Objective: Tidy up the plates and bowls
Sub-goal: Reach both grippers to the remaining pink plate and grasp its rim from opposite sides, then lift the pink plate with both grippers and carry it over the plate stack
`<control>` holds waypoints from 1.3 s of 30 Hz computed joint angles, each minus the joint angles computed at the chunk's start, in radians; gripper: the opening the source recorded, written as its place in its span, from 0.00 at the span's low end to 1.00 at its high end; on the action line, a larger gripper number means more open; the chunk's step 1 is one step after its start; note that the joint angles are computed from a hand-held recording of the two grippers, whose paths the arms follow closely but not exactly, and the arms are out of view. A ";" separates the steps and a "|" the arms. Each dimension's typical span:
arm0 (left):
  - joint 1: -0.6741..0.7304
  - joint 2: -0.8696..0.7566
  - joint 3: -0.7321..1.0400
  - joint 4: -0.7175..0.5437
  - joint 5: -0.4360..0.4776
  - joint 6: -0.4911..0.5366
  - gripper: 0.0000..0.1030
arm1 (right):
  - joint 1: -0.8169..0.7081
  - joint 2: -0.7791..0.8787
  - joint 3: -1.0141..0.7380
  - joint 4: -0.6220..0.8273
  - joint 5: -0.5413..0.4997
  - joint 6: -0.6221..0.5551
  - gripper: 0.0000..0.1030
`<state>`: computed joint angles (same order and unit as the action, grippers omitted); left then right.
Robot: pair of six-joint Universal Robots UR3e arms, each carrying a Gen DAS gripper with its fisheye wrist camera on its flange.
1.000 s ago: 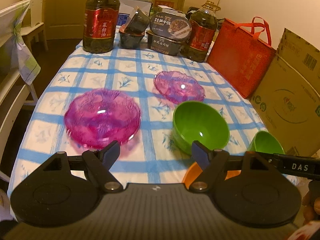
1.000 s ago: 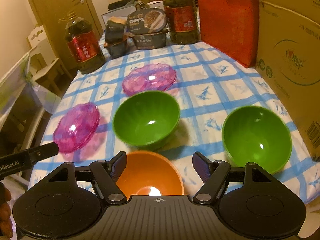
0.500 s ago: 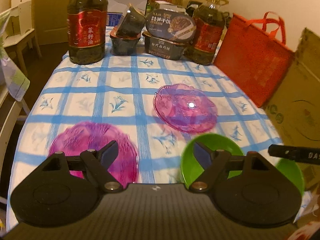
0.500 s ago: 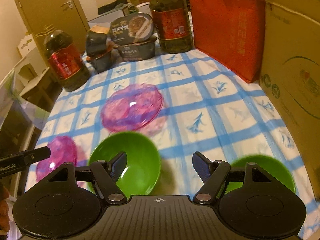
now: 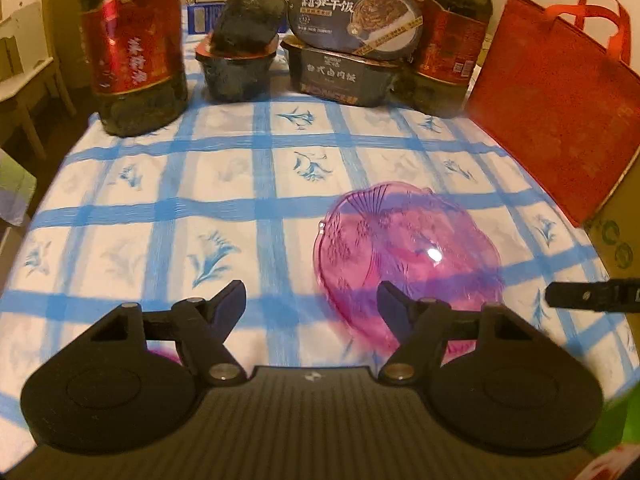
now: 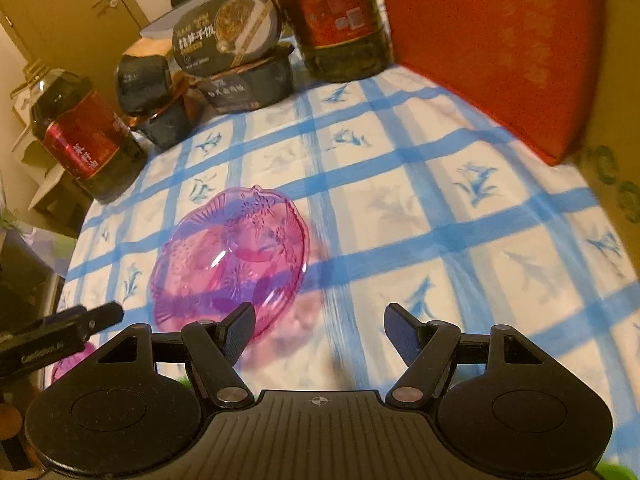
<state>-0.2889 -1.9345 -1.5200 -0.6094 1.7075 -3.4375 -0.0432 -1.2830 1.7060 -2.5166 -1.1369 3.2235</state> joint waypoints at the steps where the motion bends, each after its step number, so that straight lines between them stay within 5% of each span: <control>1: 0.008 -0.023 0.021 -0.003 -0.011 0.000 0.65 | 0.010 0.038 -0.032 -0.007 -0.001 0.001 0.70; 9: 0.054 -0.186 0.166 -0.054 -0.056 0.001 0.53 | 0.043 0.257 -0.219 -0.011 0.000 0.025 0.59; 12: 0.061 -0.216 0.190 -0.063 -0.073 0.000 0.35 | 0.047 0.307 -0.265 0.004 0.010 0.031 0.55; 19: 0.057 -0.245 0.213 -0.075 -0.119 0.024 0.15 | 0.059 0.351 -0.296 0.017 0.019 0.029 0.26; 23: 0.049 -0.245 0.224 -0.083 -0.115 0.019 0.13 | 0.060 0.350 -0.299 0.026 0.036 0.035 0.11; 39: 0.010 0.002 0.201 -0.201 -0.088 0.022 0.13 | 0.042 -0.004 -0.174 0.160 0.039 0.036 0.11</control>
